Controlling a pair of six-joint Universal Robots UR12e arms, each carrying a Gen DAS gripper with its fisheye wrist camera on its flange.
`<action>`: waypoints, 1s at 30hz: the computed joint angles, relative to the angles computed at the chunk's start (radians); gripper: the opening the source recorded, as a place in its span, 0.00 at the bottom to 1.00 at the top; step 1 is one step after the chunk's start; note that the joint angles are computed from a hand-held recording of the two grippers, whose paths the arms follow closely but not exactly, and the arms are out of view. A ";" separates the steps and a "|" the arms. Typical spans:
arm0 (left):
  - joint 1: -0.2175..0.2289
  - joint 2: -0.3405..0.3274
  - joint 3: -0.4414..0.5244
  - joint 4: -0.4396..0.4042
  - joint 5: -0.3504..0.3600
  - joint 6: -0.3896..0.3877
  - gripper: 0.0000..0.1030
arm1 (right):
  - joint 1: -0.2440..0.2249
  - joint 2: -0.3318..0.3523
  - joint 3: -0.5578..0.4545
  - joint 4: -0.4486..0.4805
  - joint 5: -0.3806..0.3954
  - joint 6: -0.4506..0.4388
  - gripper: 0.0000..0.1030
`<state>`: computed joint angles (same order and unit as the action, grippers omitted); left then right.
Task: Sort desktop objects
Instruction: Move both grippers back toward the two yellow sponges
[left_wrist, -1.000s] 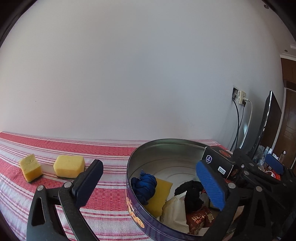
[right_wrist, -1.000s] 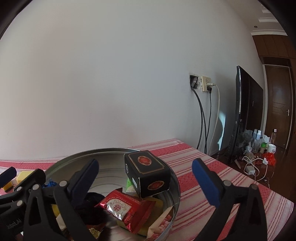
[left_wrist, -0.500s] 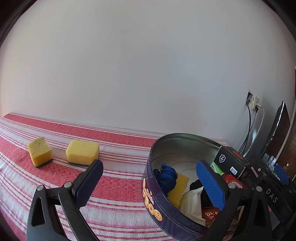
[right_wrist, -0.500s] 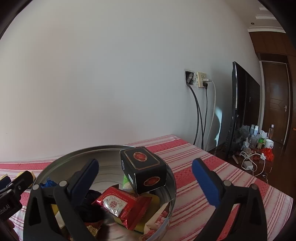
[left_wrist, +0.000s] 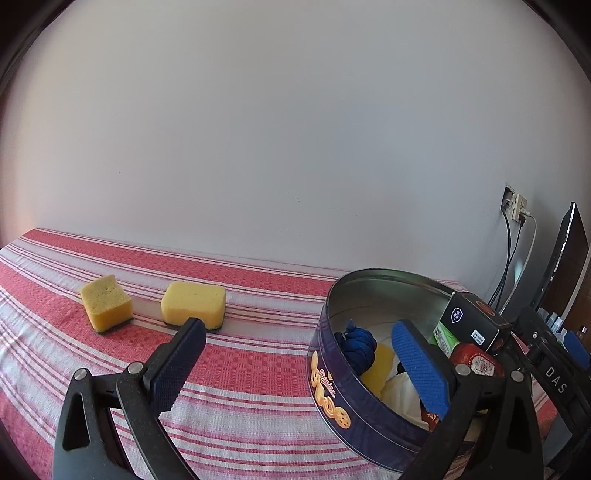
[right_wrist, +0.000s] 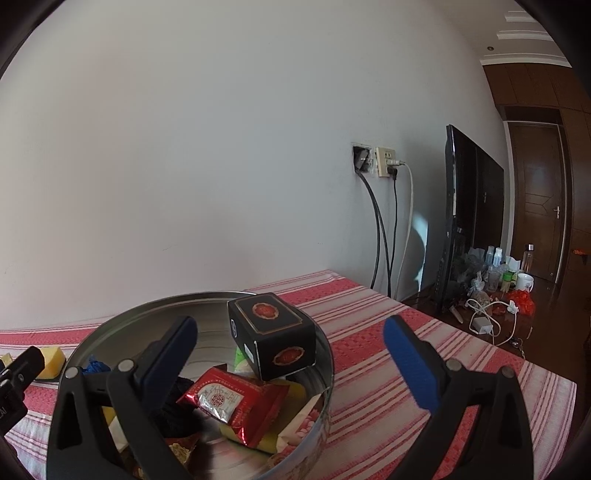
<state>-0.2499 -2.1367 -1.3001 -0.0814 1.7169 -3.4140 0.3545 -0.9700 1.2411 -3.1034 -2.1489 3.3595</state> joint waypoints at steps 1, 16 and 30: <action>0.000 0.002 -0.004 0.007 0.008 0.003 0.99 | 0.002 -0.001 0.003 -0.011 -0.009 -0.001 0.99; 0.017 0.042 -0.076 0.067 0.048 0.101 0.99 | 0.037 -0.010 0.026 -0.084 -0.075 -0.057 0.99; 0.066 0.070 -0.133 0.128 0.036 0.131 0.99 | 0.068 -0.019 0.036 -0.072 -0.046 -0.025 0.99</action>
<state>-0.1843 -2.0664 -1.4328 0.0463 1.7533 -3.2834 0.4227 -0.9891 1.2773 -3.1753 -2.1950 3.3348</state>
